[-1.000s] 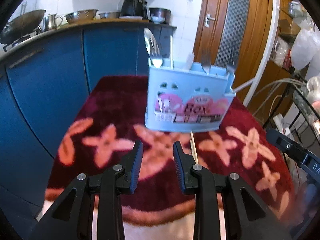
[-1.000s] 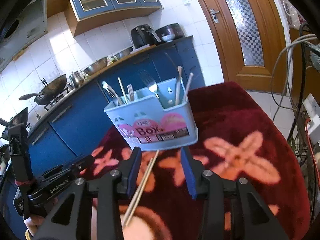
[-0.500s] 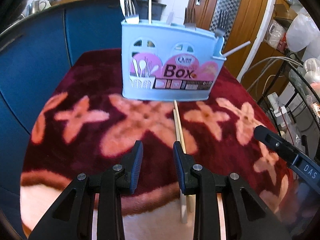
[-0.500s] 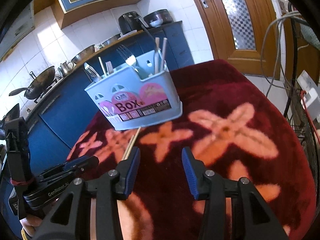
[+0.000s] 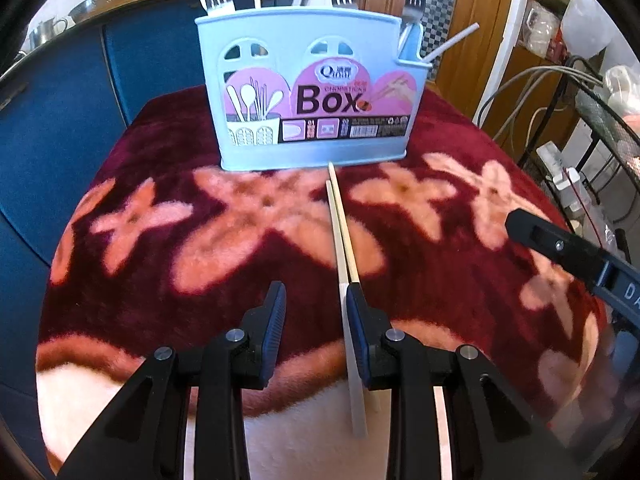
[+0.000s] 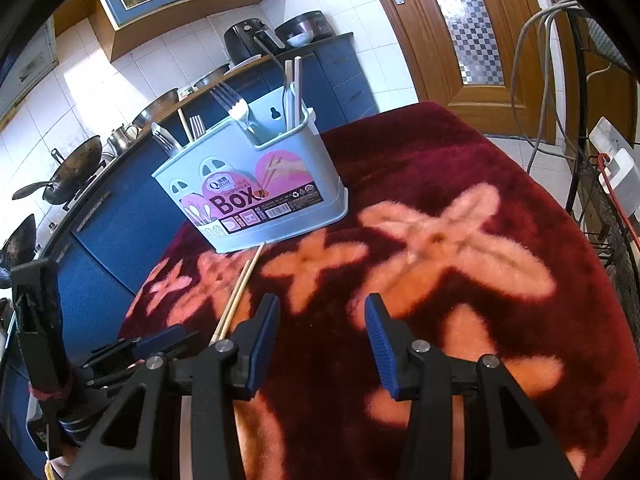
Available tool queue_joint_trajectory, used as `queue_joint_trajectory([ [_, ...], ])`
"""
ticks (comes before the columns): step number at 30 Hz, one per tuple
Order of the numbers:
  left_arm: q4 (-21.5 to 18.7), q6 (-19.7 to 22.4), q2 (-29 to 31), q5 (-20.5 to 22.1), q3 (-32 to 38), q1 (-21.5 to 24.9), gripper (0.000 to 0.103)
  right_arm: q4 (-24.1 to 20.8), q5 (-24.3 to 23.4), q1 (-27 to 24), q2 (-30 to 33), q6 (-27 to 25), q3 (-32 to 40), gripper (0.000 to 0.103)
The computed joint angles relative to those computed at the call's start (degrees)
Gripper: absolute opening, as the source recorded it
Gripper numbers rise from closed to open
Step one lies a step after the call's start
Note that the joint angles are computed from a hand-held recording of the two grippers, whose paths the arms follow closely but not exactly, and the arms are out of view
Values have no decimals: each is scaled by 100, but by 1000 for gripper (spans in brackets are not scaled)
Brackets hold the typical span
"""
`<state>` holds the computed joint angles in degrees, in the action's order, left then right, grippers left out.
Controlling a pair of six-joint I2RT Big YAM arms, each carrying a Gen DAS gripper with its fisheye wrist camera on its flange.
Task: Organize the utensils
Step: 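Lower both tools toward the wooden chopsticks lying in front of the box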
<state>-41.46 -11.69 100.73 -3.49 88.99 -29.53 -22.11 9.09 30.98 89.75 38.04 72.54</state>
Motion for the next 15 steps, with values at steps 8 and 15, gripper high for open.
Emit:
queue_joint_trajectory([
  [8, -13, 128, 48, -89, 22, -76, 31, 18, -45, -15, 10, 24, -10, 48],
  [15, -173, 60, 282, -90, 309, -30, 31, 28, -53, -19, 5, 27, -23, 48],
])
